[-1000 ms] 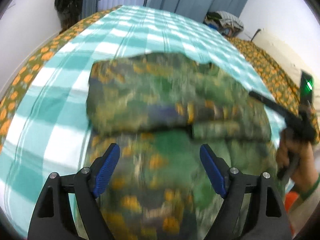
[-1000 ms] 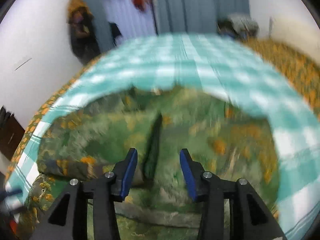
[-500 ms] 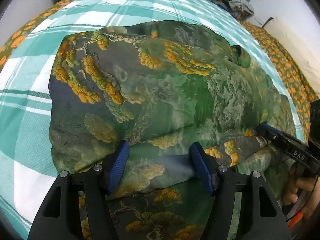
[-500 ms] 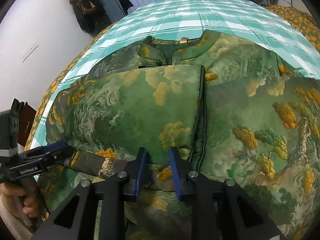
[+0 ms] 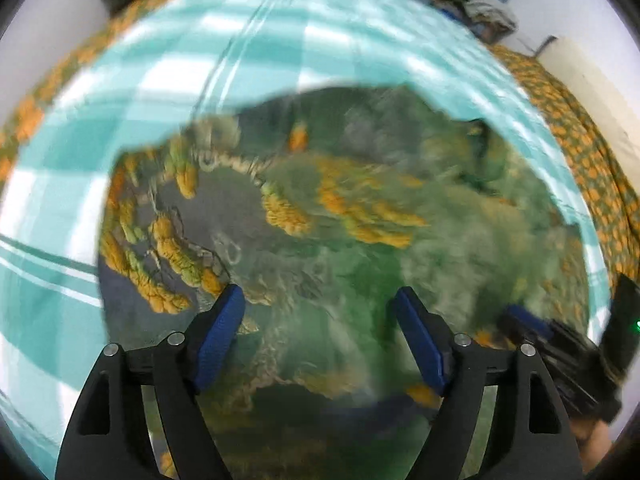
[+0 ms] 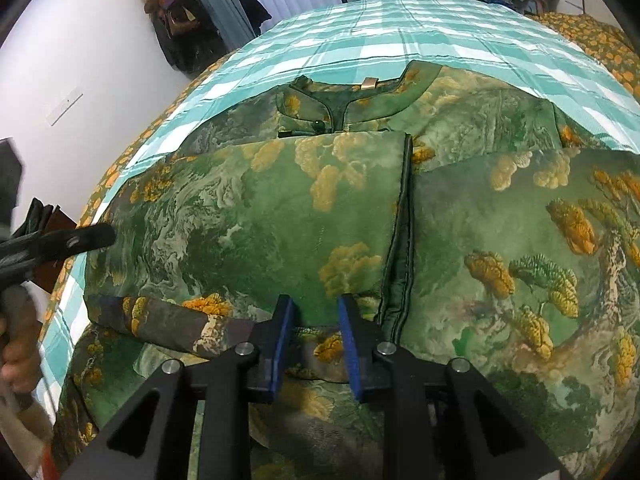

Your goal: Fold large clothes

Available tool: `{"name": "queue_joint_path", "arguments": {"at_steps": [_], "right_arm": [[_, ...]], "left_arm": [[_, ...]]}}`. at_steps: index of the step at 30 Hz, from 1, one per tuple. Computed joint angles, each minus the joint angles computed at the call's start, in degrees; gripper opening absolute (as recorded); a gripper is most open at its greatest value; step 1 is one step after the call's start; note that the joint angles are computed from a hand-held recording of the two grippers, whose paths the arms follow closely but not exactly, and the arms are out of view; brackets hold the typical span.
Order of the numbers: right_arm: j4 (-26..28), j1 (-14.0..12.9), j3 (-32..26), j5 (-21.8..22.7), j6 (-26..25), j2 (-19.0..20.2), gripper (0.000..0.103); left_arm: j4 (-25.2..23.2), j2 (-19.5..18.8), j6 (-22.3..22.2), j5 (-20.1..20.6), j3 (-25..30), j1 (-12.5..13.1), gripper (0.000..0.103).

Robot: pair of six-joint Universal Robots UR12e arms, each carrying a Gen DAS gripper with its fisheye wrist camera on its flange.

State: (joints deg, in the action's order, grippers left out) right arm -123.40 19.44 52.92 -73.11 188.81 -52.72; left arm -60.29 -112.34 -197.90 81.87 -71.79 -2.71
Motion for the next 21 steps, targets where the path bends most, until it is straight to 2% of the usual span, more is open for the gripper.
{"name": "queue_joint_path", "arguments": {"at_steps": [1, 3, 7, 13, 16, 19, 21], "right_arm": [[-0.04, -0.02, 0.04, 0.18, 0.00, -0.02, 0.023], [0.09, -0.08, 0.03, 0.55, -0.26, -0.02, 0.023], [-0.44, -0.33, 0.52, 1.51, -0.09, -0.22, 0.023], [-1.68, -0.33, 1.29, 1.43, 0.26, -0.49, 0.023], [-1.84, -0.29, 1.44, 1.29, 0.23, -0.58, 0.023], [-2.11, -0.26, 1.58, 1.17, 0.19, -0.64, 0.023], [-2.14, -0.18, 1.53, 1.01, 0.19, -0.59, 0.023]], "left_arm": [[1.09, 0.17, -0.21, -0.51, -1.08, 0.15, 0.079], [4.03, 0.45, 0.98, 1.22, -2.35, -0.33, 0.080], [3.62, 0.02, 1.66, 2.77, -0.49, -0.75, 0.082], [7.38, -3.03, -2.50, 5.44, 3.50, 0.16, 0.082], [8.53, -4.20, -3.49, 6.80, 3.76, 0.34, 0.084], [7.49, -4.44, -2.29, 4.96, 2.55, 0.75, 0.087], [10.24, -3.59, -1.93, 4.28, 0.52, 0.84, 0.087]]}}
